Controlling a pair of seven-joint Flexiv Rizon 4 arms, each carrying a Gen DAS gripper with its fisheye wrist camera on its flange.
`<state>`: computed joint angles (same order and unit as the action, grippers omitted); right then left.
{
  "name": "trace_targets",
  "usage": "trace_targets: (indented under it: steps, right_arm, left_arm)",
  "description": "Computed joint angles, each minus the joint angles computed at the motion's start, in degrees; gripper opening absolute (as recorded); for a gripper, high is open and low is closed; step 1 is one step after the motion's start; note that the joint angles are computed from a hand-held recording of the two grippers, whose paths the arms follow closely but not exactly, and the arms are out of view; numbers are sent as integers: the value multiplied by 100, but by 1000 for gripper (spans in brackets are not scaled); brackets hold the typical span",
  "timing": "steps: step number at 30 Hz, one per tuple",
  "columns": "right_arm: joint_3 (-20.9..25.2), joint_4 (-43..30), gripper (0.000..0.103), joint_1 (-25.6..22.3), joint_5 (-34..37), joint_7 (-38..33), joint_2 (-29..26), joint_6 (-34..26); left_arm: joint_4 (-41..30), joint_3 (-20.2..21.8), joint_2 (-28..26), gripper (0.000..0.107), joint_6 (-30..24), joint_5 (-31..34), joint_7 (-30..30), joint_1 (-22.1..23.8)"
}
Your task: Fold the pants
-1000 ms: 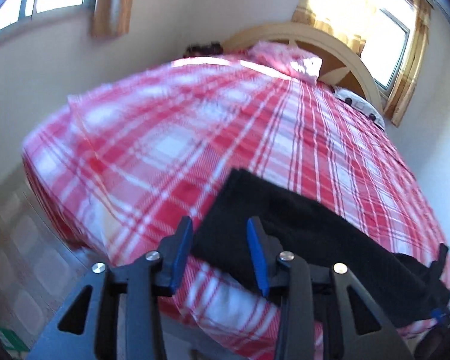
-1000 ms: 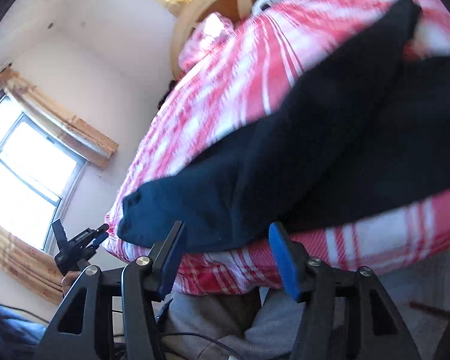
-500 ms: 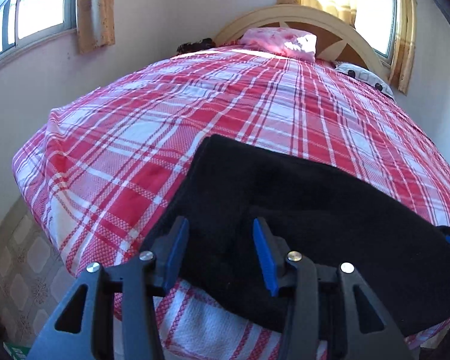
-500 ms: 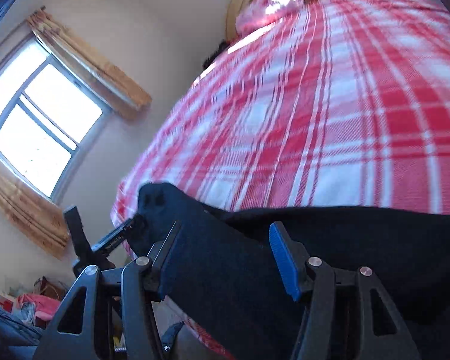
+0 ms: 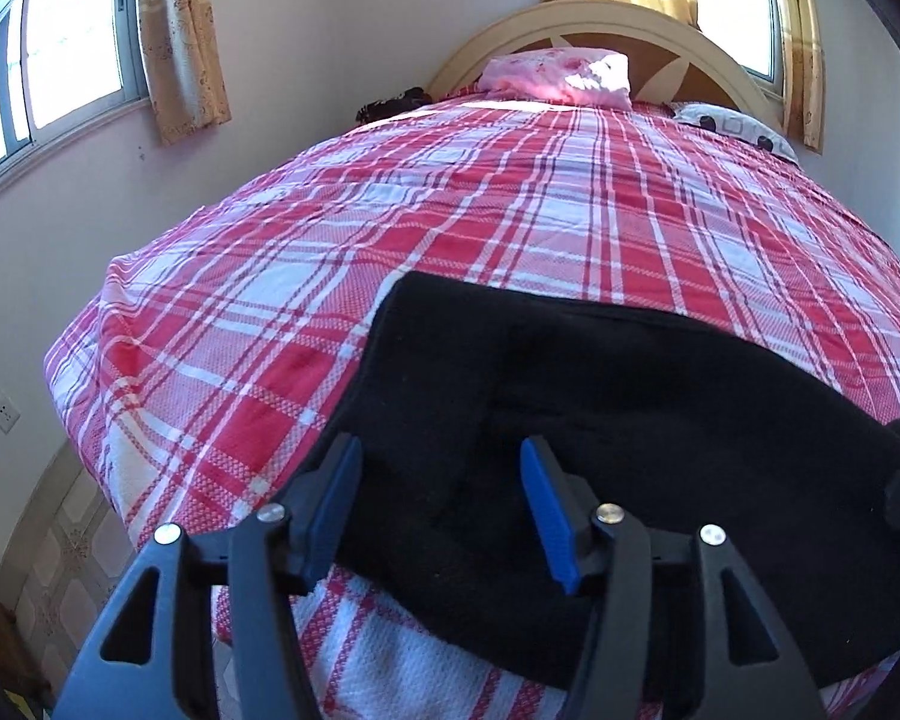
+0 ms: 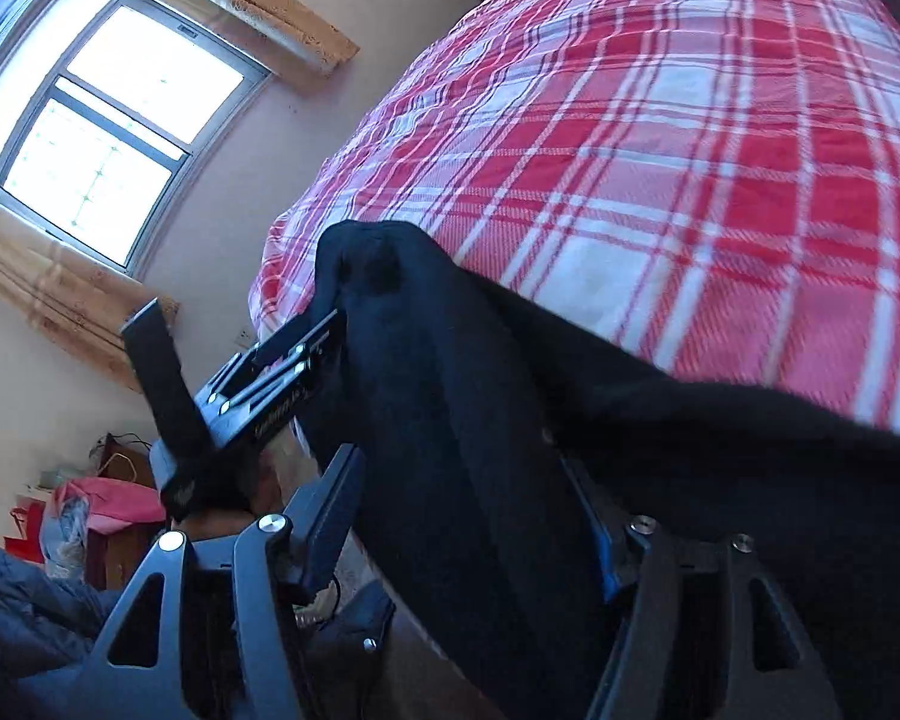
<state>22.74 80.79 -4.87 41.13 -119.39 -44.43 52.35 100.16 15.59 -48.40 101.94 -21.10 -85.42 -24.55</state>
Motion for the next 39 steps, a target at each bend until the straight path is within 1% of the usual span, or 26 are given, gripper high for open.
trace_targets:
  steps: [1,2,4,7,9,11,13,14,15,17,19,20,22,24,26,27,30,31,32,33,34,35,36,37,38,39]
  right_arm:
    - [76,-211,67,-54,74,-11,-149,-154]
    - [144,-562,72,-91,148,15,-382,-380]
    - [258,-947,78,-199,370,25,-634,-640]
    - [325,-1469,78,-373,782,313,-931,-952]
    - [433,-1697,78,-623,1248,284,-1061,-870]
    - [681,-2026,78,-1036,1882,263,-1326,-1085]
    - [730,-2125,78,-1259,2364,173,-1424,-984]
    - [762,-2082,78,-1382,2667,-66,-1405,-693]
    - [763,-2051,78,-1474,2865,-188,-1385,-556]
    - [704,-1910,78,-1620,3076,-201,-1266,-466]
    - [658,-1625,78,-1656,3136,-563,-1020,-384]
    - [577,-1359,78,-1599,2986,-744,-791,-402]
    - [374,-1089,78,-1289,2635,-825,-530,-428]
    - [189,-915,76,-852,2237,-834,-416,-375]
    - [-18,-830,64,-452,1796,-680,-380,-261]
    - [-165,-785,54,-222,1535,-502,-371,-87]
    - [-654,-412,53,554,513,-86,-275,914]
    - [-700,-382,53,613,334,-40,-269,857]
    - [-615,-405,53,600,233,-23,-310,823]
    - [-536,-422,53,637,139,-40,-374,907]
    - [-538,-365,50,706,-15,-35,-364,1070]
    - [-629,-315,29,876,-230,50,-385,1300]
    - [-819,-301,17,1080,-512,266,-419,1434]
    - [-917,-273,12,1193,-742,485,-450,1512]
    - [-926,-431,10,1145,-816,551,-549,1449]
    - [-833,-411,10,1081,-831,524,-561,1591]
  left_arm:
    - [-1,-22,9,58,-19,0,-4,19]
    - [-2,-50,21,58,-40,12,-1,45]
    - [-12,-44,32,59,-86,36,1,49]
    - [-27,-66,43,59,-133,86,-15,85]
    - [-40,-52,48,59,-175,109,-39,80]
    - [-77,9,37,60,-246,123,-75,40]
    - [-98,20,37,61,-290,158,-121,44]
    - [-102,31,39,61,-303,181,-144,41]
    - [-110,50,37,61,-313,209,-159,34]
    - [-141,104,17,62,-325,263,-181,10]
    - [-175,200,-15,64,-346,275,-238,-63]
    - [-194,237,-29,64,-362,279,-266,-89]
    - [-212,295,-47,64,-377,296,-321,-128]
    - [-213,317,-42,64,-394,339,-342,-138]
    - [-176,182,25,64,-399,429,-301,-11]
    - [-134,19,83,64,-376,491,-258,134]
    - [-28,-329,195,64,-300,607,-171,442]
    - [14,-440,230,64,-248,649,-134,544]
    - [54,-518,259,64,-196,669,-112,617]
    - [84,-546,286,64,-161,666,-100,655]
    - [115,-521,311,64,-108,644,-105,662]
    - [133,-464,329,64,-67,606,-110,650]
    - [148,-372,350,64,-36,555,-116,620]
    - [149,-220,365,65,-20,485,-121,554]
    - [150,119,354,67,-4,343,-167,360]
    - [149,434,321,70,3,193,-215,165]
